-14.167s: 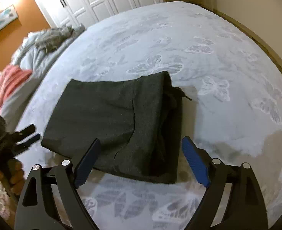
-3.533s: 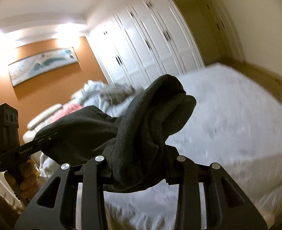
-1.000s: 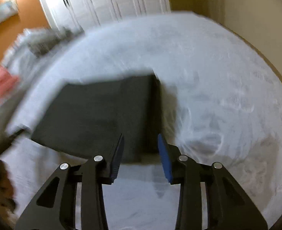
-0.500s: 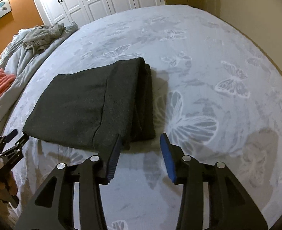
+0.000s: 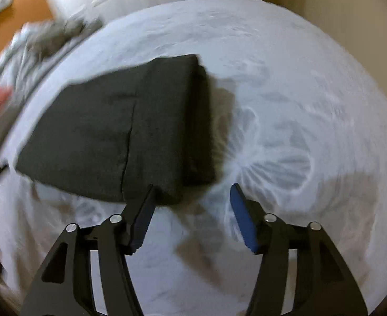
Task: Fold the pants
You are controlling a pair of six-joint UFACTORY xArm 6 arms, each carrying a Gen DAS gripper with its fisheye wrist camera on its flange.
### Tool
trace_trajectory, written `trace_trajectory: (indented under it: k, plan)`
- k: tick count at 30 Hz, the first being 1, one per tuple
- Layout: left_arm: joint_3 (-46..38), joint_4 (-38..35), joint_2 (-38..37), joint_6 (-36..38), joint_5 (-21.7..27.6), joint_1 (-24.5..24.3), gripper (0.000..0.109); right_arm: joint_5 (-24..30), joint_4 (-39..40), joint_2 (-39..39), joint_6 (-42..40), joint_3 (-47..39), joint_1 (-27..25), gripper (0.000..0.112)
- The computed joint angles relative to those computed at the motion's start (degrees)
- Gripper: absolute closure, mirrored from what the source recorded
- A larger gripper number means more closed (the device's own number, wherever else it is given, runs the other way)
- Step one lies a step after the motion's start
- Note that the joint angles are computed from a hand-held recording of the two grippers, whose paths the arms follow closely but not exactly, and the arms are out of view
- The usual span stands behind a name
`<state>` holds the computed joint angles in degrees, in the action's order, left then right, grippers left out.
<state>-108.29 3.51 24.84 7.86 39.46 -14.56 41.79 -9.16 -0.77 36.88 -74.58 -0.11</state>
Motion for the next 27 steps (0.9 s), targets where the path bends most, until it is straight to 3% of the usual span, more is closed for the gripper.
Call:
trace_trajectory:
  k: [3, 9, 14, 16, 18, 21, 27]
  plan:
    - [8.1, -2.7, -6.2, 3.0, -3.5, -0.7, 0.060, 0.3, -7.7, -3.7, 4.7, 0.7, 1.8, 0.057]
    - [15.0, -7.9, -12.6, 6.2, -3.5, -1.0, 0.060, -0.6, -8.5, -11.4, 10.1, 6.1, 3.6, 0.056]
    - [17.7, -8.4, -14.7, 5.9, -4.1, -1.0, 0.060, -1.8, -10.0, -12.2, 11.8, 7.4, 4.7, 0.056]
    - [17.8, -7.9, -14.6, 5.4, -4.5, -1.0, 0.060, -3.6, -11.6, -10.7, 11.2, 6.2, 5.1, 0.067]
    - [16.2, -8.9, -13.5, 5.6, -3.5, -1.0, 0.060, -6.2, -8.5, -8.8, 7.4, 5.1, 4.7, 0.099]
    - [13.0, -7.8, -10.8, 4.0, -2.1, -1.1, 0.060, -6.3, -7.8, -4.7, 4.7, 2.0, 4.3, 0.101]
    - [10.3, -6.0, -7.6, 4.0, -0.5, -1.9, 0.060, 2.2, -5.6, 2.7, 0.9, -0.5, 1.4, 0.103]
